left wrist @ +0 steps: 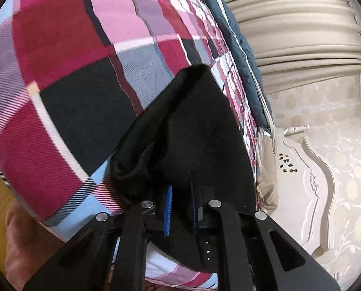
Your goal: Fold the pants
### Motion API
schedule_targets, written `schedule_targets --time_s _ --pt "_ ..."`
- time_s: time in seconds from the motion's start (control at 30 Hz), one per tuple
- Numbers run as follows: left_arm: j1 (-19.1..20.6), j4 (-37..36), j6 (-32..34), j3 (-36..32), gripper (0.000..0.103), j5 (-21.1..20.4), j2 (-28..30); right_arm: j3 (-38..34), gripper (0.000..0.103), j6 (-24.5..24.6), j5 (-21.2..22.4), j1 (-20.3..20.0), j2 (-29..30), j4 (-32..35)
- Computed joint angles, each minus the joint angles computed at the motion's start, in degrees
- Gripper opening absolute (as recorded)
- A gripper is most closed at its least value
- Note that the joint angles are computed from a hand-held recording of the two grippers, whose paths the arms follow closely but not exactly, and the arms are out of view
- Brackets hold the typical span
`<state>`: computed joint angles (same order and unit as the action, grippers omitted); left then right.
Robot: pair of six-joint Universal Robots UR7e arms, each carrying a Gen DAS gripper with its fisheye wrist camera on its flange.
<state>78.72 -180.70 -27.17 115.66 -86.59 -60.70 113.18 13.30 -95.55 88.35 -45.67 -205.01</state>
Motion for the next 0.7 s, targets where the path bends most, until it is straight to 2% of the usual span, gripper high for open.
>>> schedule_targets --time_s 0.17,0.3,0.4,0.47,0.53,0.63,0.7 --pt "-1.4 -1.9 1.3 2.6 0.012 2.6 -2.9 3.0 0.008 -0.5 2.2 0.8 -1.8 -1.5" --pt "-1.5 -0.2 3.3 3.5 0.012 5.4 -4.0 5.9 0.008 0.0 2.8 0.0 -1.2 -1.9" --pt "0.1 0.5 4.2 2.8 0.012 3.3 -3.1 7.4 0.008 0.4 2.0 -1.4 0.0 -1.6" --pt "0.1 0.8 5.2 2.8 0.012 3.0 -3.3 8.3 0.008 -0.1 4.5 -2.8 0.6 -3.7" --pt "-0.7 1.7 6.3 3.0 0.014 4.2 -4.0 8.8 0.014 -0.3 6.3 -3.1 -0.6 -2.6" --pt "-3.7 3.7 9.6 4.7 0.018 9.6 -6.2 9.8 0.028 -0.7 6.0 -3.0 -3.1 -0.2" --pt "-5.3 4.2 10.7 5.6 0.019 11.8 -7.5 11.1 0.043 -1.0 4.5 -2.8 -5.5 0.9"
